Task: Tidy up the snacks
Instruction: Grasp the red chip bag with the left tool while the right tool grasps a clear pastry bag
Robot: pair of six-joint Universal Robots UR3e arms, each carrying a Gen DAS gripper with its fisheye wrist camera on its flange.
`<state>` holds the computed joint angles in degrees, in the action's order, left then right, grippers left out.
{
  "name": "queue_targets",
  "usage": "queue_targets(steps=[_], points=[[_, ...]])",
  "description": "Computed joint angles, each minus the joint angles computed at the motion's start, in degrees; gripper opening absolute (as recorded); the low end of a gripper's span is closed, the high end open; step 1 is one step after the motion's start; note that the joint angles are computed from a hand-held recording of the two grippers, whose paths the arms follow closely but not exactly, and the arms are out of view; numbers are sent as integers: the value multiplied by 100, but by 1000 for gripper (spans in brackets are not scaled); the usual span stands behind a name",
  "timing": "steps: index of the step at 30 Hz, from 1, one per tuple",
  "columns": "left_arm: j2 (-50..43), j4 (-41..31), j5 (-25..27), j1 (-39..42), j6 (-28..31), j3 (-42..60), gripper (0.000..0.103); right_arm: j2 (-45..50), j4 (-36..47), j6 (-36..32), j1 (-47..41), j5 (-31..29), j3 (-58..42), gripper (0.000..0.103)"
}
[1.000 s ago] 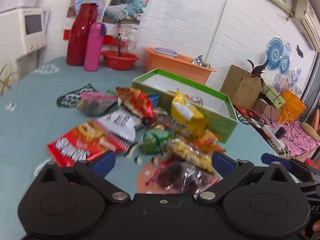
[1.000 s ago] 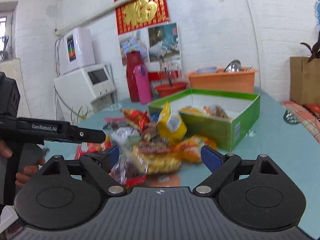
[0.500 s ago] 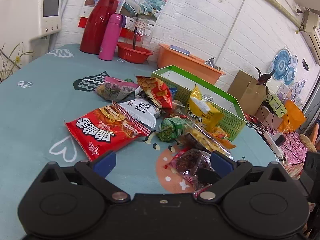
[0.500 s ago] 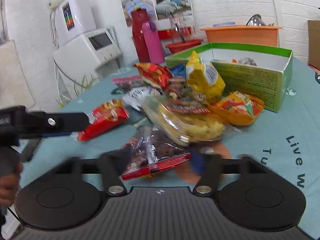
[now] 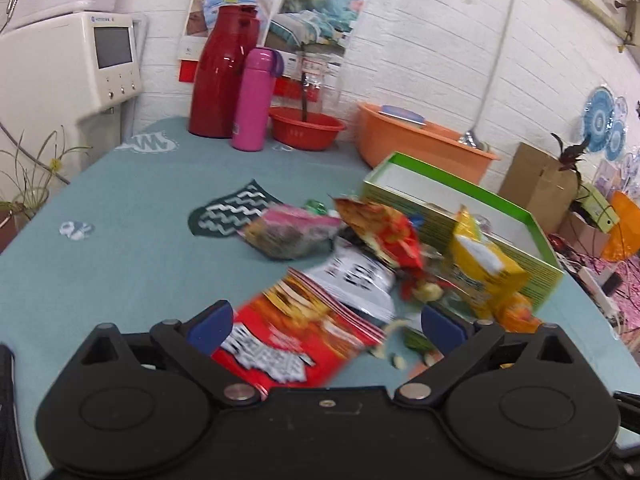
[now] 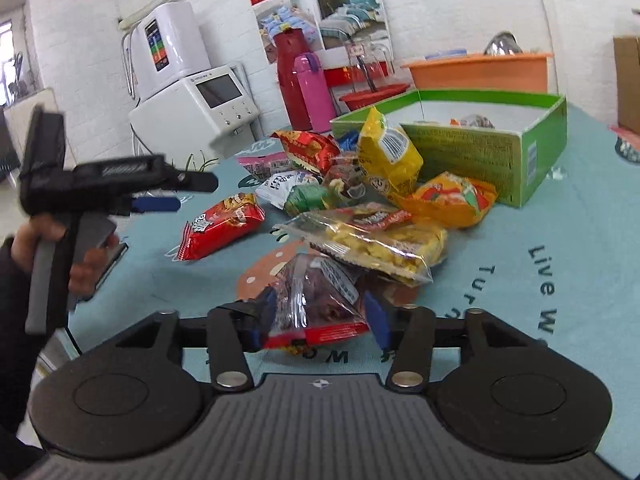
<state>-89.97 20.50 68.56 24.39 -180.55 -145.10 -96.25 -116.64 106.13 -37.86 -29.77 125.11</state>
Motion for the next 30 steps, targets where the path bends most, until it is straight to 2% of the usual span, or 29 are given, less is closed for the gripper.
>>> queue_targets(steps=[1,5,7,9,13,15,20,25,30], points=[[-125,-87,-13,67,32,145,103,-26,-150,-17,30,20,75,103],[-688,-356,176,54,71,659,103,-9,-700,86,211,3,210,103],[-774,-496,89,124,154,660,103,-1,-895,168,278,-51,261,103],[-692,-651,-68,211,228,521,103,-5,-623,-12,323,-96,176,103],[-86,-985,-633,332,638,-70,103,-98,696,-877,397,-127,-142,103],[195,-829,-595,259,735,-394,103,-194,620,-881,429,-119,-64,103],[184,-259,306,-320,270,-406,103,-146,-337,32,523,-214,68,103],[22,-77,426,-572,101,-242,103,63,-797,843,775,-246,-27,103],[-35,-140,577,-692,55,-166,103,497,-2625,2426,1306,-512,122,103]])
